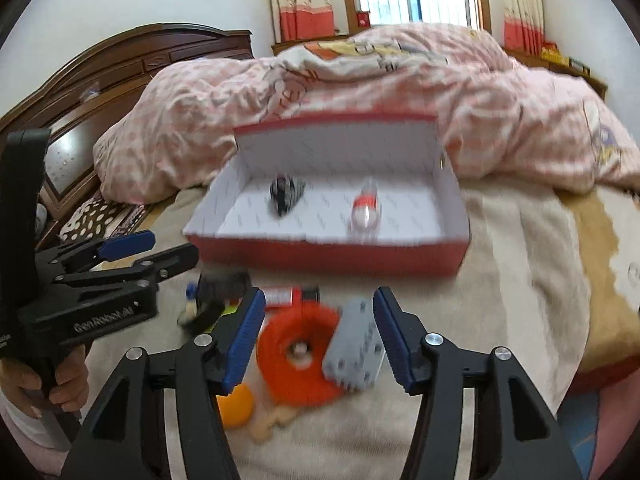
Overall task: Organize objects
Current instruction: 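Withdraw both grippers from the shoebox back toward the remaining items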
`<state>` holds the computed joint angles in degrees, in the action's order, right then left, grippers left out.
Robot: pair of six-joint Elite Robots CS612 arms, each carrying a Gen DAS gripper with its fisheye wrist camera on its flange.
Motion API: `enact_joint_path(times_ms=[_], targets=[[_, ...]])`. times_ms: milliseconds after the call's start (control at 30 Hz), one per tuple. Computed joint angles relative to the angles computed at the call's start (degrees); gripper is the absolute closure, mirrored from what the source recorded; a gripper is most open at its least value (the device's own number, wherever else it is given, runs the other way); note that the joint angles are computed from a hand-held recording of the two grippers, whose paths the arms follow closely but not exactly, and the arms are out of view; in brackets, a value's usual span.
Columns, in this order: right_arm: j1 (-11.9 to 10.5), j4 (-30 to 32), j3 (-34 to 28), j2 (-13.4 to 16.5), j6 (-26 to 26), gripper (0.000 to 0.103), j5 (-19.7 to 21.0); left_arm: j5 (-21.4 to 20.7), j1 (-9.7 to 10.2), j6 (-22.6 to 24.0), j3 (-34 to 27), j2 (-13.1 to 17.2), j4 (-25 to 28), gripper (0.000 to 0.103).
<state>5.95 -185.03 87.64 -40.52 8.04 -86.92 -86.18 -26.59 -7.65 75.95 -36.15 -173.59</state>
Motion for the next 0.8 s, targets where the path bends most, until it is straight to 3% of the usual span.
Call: enact_joint_path(times_ms=[367, 567, 700, 800], targets=[[-0.5, 0.1, 2.5, 0.0, 1.8, 0.045, 1.3, -3.0, 1.01, -1.7, 2.8, -0.1, 0.3, 0.038], [-0.3, -0.1, 2.4, 0.1, 1.1, 0.045, 1.1, -4.1, 1.15, -2.3, 2.9, 0.1, -1.4, 0.038], [-0.2, -0.4, 2.5, 0.1, 0.9, 0.045, 1.4, -7.8, 1.60, -2.2, 3.8, -0.2, -3.0, 0.038], [-0.2, -0.7, 2.7, 0.1, 1.0, 0.045, 1.4, -6.9, 1.31, -0.6, 4.6, -0.4, -4.5, 0.038]])
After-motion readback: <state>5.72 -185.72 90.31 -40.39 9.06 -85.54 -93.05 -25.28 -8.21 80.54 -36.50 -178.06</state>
